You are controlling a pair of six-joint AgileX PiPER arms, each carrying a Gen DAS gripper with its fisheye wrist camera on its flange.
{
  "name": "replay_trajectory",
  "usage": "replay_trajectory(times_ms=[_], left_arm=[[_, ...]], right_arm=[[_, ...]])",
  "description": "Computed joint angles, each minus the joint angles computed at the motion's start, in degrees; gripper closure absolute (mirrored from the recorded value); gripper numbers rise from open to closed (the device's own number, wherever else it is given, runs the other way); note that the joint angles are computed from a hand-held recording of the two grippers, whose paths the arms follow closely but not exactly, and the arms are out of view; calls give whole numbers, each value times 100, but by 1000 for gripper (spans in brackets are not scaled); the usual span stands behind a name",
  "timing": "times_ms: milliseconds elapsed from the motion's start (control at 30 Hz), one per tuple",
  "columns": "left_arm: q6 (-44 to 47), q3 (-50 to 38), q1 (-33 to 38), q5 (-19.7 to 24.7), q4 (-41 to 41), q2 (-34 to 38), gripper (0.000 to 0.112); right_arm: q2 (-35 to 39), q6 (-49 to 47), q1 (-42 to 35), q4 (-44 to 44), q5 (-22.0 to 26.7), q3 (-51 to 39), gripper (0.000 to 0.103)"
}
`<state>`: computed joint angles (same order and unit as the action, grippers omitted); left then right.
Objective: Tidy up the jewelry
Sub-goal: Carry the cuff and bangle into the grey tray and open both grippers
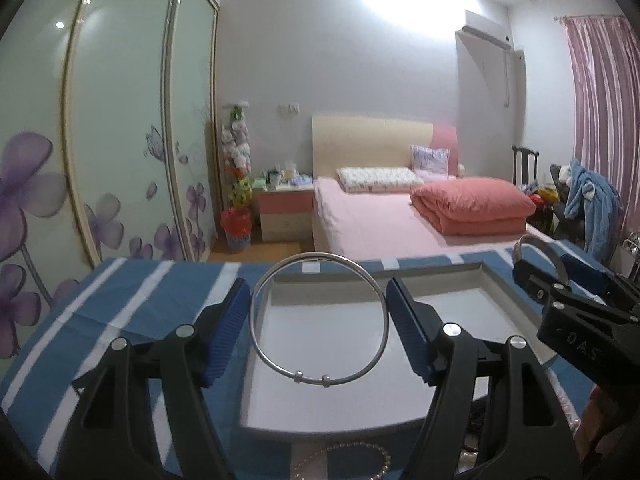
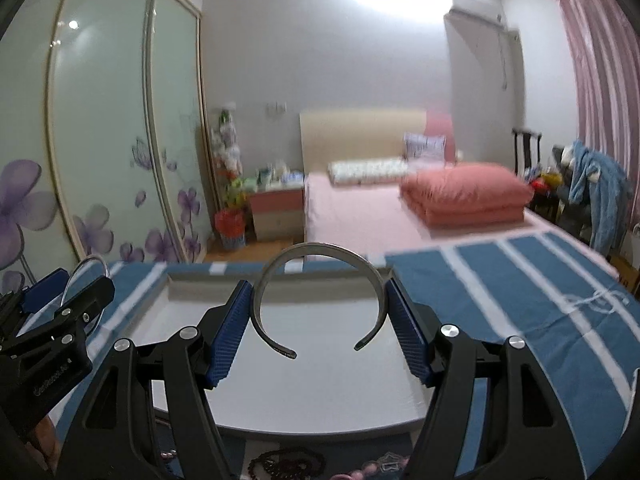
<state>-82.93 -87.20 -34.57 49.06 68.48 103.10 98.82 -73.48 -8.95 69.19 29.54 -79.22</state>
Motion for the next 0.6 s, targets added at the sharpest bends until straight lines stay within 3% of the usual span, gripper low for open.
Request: replay_trajectory(times_ms=[133, 233, 433, 500, 600], left_arm=[[627, -313, 342, -384, -691, 295, 44], [1139, -561, 545, -561, -1184, 502, 44], [1920, -993, 793, -760, -2034, 871, 43], [1890, -925, 839, -835, -2054, 842, 41], [1700, -824, 859, -873, -1910, 751, 37]], right_arm=[[626, 1755, 205, -1736, 373, -792, 35], [957, 2545, 339, -2569, 683, -1210, 35], [1362, 3482, 478, -3376, 1170, -1842, 34], [1332, 3499, 444, -3340, 1204, -1841, 26], [1266, 3375, 346, -3155, 1141, -1812, 25]])
